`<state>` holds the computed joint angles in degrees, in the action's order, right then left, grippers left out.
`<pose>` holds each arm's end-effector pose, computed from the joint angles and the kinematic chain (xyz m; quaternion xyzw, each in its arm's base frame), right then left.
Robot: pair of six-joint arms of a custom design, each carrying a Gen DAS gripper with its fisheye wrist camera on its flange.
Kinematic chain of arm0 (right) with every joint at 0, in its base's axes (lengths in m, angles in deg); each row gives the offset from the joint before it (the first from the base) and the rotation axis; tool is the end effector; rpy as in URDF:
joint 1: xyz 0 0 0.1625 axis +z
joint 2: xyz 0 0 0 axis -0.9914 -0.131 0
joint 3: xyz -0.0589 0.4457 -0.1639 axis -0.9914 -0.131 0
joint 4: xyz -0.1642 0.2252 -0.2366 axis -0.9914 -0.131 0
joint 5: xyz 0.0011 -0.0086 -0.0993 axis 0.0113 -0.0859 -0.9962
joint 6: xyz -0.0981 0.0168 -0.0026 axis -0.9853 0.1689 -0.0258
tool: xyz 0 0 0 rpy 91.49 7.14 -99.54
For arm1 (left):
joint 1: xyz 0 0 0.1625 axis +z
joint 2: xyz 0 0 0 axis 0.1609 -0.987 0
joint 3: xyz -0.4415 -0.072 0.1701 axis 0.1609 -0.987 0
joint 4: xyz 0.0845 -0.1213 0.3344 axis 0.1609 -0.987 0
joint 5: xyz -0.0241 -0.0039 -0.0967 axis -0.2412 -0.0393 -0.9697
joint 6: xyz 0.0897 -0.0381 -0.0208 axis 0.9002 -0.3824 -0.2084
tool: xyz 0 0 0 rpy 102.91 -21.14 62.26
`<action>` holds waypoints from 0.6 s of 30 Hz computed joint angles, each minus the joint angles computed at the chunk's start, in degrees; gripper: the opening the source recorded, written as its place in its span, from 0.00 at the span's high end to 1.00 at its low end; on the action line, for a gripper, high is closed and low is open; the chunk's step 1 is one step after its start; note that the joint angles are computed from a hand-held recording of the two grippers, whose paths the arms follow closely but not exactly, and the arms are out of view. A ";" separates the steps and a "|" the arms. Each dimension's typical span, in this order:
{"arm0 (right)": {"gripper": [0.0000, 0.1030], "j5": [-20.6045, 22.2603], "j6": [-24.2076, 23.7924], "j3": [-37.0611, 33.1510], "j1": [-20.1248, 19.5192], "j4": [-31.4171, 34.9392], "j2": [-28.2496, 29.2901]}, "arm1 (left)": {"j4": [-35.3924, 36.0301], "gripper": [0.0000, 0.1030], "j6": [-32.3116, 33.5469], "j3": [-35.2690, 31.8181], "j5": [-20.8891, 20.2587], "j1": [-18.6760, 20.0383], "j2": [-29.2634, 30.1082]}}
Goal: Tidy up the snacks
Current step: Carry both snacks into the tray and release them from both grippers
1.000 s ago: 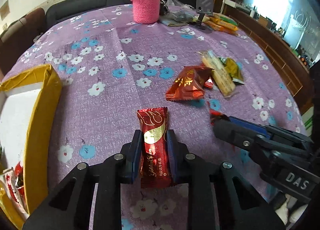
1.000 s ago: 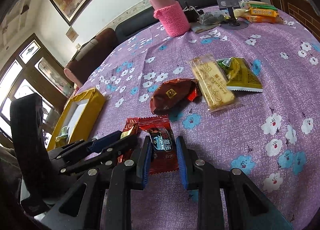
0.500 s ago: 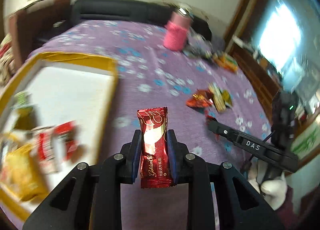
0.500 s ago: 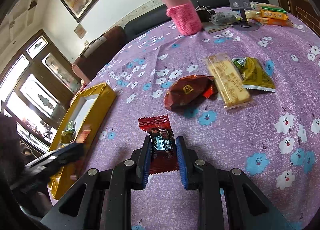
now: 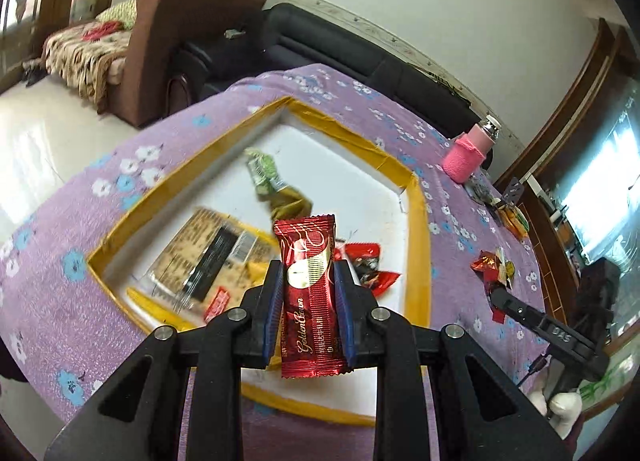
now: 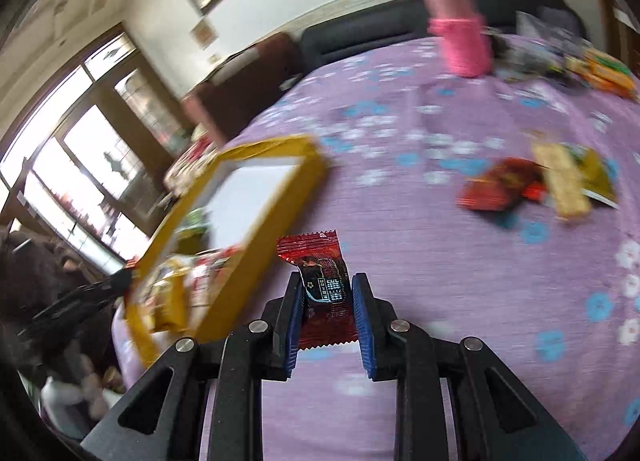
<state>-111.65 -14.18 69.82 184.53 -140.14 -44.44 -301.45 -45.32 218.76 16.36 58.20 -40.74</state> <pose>0.2657 -0.6416 -0.0181 0.3154 -0.9325 0.1659 0.0579 0.0304 -0.4673 0.2799 -0.1169 0.8442 -0.4709 0.2278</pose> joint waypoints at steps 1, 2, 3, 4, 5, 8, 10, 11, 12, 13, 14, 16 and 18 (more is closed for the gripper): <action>0.76 0.03 -0.42 -0.41 1.17 1.08 0.51 | -0.25 0.78 -0.04 0.07 -0.44 0.27 0.16; 0.76 0.03 -0.76 -0.93 2.14 2.19 1.02 | -0.43 0.78 0.21 0.05 -1.15 0.85 0.14; 0.76 -0.02 -1.00 -1.39 2.93 3.11 1.51 | -0.33 0.78 0.50 -0.18 -1.54 1.26 0.09; 0.77 -0.15 -1.25 -2.04 3.69 4.04 2.16 | -0.09 0.78 0.83 -0.43 -1.71 1.64 -0.01; 0.77 -0.44 -1.46 -2.62 4.56 4.97 2.86 | 0.63 0.78 1.28 -1.05 -1.98 2.10 -0.14; 0.77 -1.58 -1.66 -4.79 6.78 8.32 5.16 | 4.06 0.78 2.35 -3.03 -2.18 3.08 -0.66; 0.77 -3.12 -1.98 -6.84 8.21 10.63 7.16 | 6.24 0.78 2.80 -4.46 -2.53 3.78 -0.96; 0.77 -3.76 -2.07 -7.26 8.58 10.86 7.76 | 7.59 0.78 3.18 -5.64 -2.96 4.32 -0.93; 0.77 -4.65 -2.15 -8.30 9.14 11.63 8.75 | 8.70 0.78 3.41 -6.54 -3.24 4.72 -0.90; 0.77 -5.28 -2.13 -9.09 9.51 12.29 9.44 | 10.20 0.78 3.62 -7.71 -3.82 5.33 -0.86; 0.77 -6.08 -2.14 -10.03 9.80 12.88 10.22 | 11.14 0.78 3.80 -8.51 -4.35 5.78 -0.81; 0.77 -7.87 -2.15 -11.82 10.44 13.39 11.75 | 13.18 0.78 4.03 -10.06 -4.87 6.50 -0.69; 0.77 -9.88 -2.45 -13.40 10.84 13.10 13.15 | 14.16 0.78 4.26 -11.28 -5.20 7.04 -0.44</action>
<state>-121.53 -16.63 56.42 195.37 -127.04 -31.29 -287.29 -41.05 207.48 11.15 65.24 -41.17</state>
